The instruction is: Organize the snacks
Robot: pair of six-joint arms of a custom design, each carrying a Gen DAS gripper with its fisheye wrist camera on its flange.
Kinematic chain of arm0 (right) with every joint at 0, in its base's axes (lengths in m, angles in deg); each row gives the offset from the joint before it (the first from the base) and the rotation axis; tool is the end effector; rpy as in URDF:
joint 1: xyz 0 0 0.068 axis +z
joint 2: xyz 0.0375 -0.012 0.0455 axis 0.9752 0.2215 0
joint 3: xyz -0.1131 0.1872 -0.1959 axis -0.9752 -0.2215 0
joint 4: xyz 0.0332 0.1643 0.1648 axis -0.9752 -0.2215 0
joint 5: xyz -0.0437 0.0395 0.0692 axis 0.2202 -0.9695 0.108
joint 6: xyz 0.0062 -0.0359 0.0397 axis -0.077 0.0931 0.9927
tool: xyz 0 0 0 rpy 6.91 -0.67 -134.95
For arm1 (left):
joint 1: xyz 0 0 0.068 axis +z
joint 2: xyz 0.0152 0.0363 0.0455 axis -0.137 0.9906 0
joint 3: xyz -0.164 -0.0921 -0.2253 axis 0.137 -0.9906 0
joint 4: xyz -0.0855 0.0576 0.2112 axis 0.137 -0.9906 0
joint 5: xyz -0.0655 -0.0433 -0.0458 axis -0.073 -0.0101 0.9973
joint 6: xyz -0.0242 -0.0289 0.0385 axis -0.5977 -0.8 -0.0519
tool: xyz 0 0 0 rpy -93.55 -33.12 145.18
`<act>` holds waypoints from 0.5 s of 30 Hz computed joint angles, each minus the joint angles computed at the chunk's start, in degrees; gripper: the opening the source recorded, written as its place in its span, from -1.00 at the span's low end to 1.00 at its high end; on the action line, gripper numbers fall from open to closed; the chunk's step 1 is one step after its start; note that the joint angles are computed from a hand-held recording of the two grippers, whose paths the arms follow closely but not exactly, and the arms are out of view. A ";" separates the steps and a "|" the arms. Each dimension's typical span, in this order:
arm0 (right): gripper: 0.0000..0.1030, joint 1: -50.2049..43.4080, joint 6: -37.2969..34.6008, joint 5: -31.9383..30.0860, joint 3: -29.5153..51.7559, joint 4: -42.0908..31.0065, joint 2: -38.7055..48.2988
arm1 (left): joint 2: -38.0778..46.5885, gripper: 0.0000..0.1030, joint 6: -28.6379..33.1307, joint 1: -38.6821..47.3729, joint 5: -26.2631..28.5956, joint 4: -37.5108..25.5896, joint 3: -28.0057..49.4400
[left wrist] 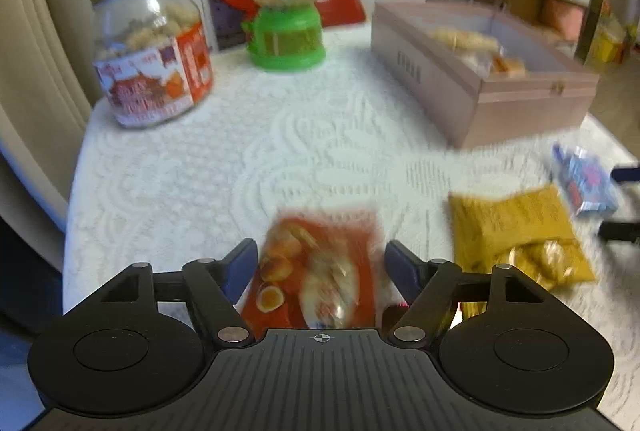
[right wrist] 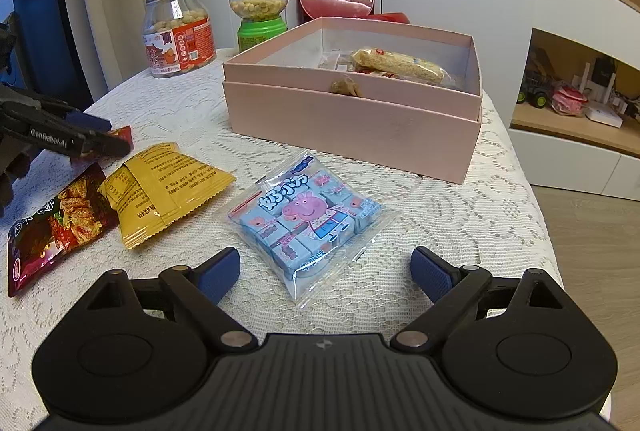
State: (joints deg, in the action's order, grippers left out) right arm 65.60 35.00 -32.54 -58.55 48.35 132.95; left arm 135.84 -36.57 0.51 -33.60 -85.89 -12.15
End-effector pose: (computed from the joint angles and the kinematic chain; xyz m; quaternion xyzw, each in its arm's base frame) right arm 0.2060 -0.0244 0.1302 -0.1811 0.8863 0.1204 0.4090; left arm 0.2347 0.0272 0.1758 0.1072 0.9283 -0.0171 0.3557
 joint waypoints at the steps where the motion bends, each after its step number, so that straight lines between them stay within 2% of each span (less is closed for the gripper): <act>1: 0.80 0.02 0.03 0.02 -0.04 0.05 0.00 | -0.09 0.49 -0.66 0.06 0.09 0.24 -0.24; 3: 0.80 0.10 -0.06 0.11 -0.02 0.00 0.00 | -0.30 0.46 -1.60 1.04 1.74 0.46 -0.68; 8: 0.81 0.54 -1.10 0.35 0.50 -0.61 0.44 | -3.44 0.42 -6.70 2.32 4.23 7.57 -6.85; 12: 0.80 0.00 -0.15 0.51 1.59 -2.33 -0.07 | -7.60 0.40 -12.14 4.92 10.73 8.51 -9.94; 15: 0.80 -0.71 -0.27 0.38 2.24 -5.69 -2.89 | -12.54 0.40 -14.17 5.42 10.94 6.75 -11.03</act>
State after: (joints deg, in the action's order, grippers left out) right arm 64.89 34.73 -32.17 -56.30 42.66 130.06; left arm 123.30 -50.73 5.93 -22.67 -79.13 -23.18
